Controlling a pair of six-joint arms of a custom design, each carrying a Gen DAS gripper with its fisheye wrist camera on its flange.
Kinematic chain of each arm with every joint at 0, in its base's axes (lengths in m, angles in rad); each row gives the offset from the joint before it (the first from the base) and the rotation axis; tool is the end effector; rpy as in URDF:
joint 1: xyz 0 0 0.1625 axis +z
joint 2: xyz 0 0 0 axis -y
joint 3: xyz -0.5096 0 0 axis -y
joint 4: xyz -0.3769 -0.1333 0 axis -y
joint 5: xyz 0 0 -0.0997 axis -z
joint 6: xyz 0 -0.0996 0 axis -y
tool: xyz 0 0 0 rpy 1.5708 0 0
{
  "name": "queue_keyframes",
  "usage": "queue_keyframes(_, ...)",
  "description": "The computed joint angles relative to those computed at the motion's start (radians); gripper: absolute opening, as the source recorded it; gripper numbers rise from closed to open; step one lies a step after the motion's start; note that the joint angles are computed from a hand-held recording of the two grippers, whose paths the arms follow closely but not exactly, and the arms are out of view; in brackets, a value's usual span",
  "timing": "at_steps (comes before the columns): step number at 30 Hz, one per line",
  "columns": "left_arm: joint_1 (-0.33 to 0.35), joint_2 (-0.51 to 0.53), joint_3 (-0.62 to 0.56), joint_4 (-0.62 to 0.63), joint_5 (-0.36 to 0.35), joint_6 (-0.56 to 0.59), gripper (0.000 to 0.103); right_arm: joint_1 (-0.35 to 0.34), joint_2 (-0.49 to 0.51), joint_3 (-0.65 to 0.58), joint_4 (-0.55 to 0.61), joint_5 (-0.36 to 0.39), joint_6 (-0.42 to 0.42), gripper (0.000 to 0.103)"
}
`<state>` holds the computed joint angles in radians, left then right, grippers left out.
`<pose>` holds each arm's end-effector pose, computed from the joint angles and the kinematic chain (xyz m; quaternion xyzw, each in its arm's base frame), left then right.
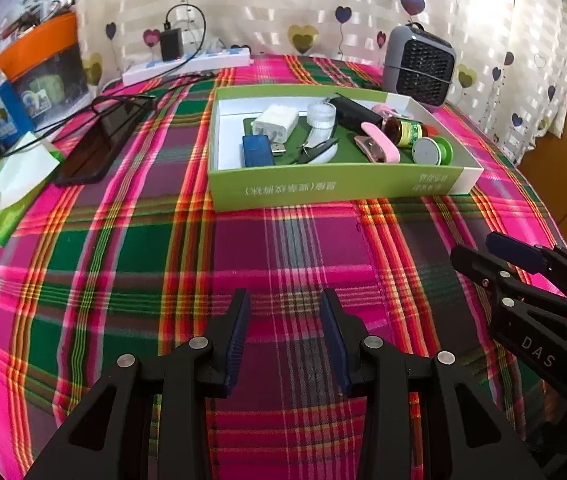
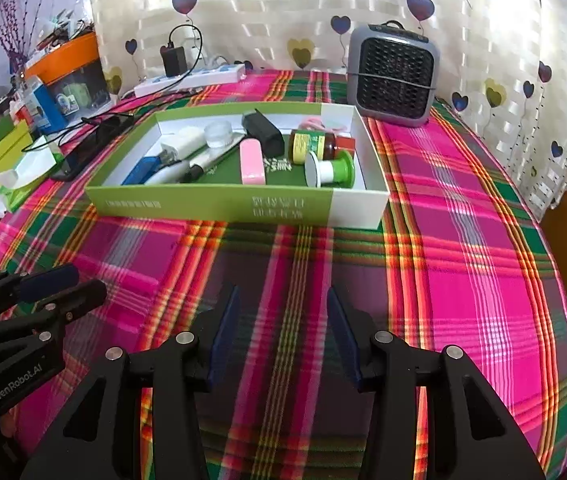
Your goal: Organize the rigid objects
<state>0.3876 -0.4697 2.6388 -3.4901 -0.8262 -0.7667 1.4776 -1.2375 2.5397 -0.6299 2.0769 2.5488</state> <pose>-0.2209 -0.3071 -0.0139 0.2354 0.8949 -0.2336 0.2986 0.0593 -0.2795 0.1484 0.1102 -0.8719 0.3201 0.3538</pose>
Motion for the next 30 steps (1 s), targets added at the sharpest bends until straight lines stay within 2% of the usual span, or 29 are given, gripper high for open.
queue_keyframes(8, -0.013, 0.012, -0.01, 0.027, 0.021, -0.017, 0.038, -0.014, 0.007, -0.003, 0.004, 0.029, 0.014, 0.046)
queue_keyframes(12, -0.027, 0.014, -0.023, 0.082, 0.04, -0.04, 0.039, -0.022, 0.007, 0.002, -0.001, 0.02, 0.007, 0.051)
queue_keyframes(19, -0.026, 0.017, -0.02, 0.072, 0.044, -0.043, 0.039, -0.017, 0.013, -0.001, -0.006, 0.033, 0.01, 0.056)
queue_keyframes(30, -0.027, 0.018, -0.018, 0.067, 0.045, -0.046, 0.039, -0.023, 0.009, -0.002, -0.003, 0.029, 0.008, 0.057)
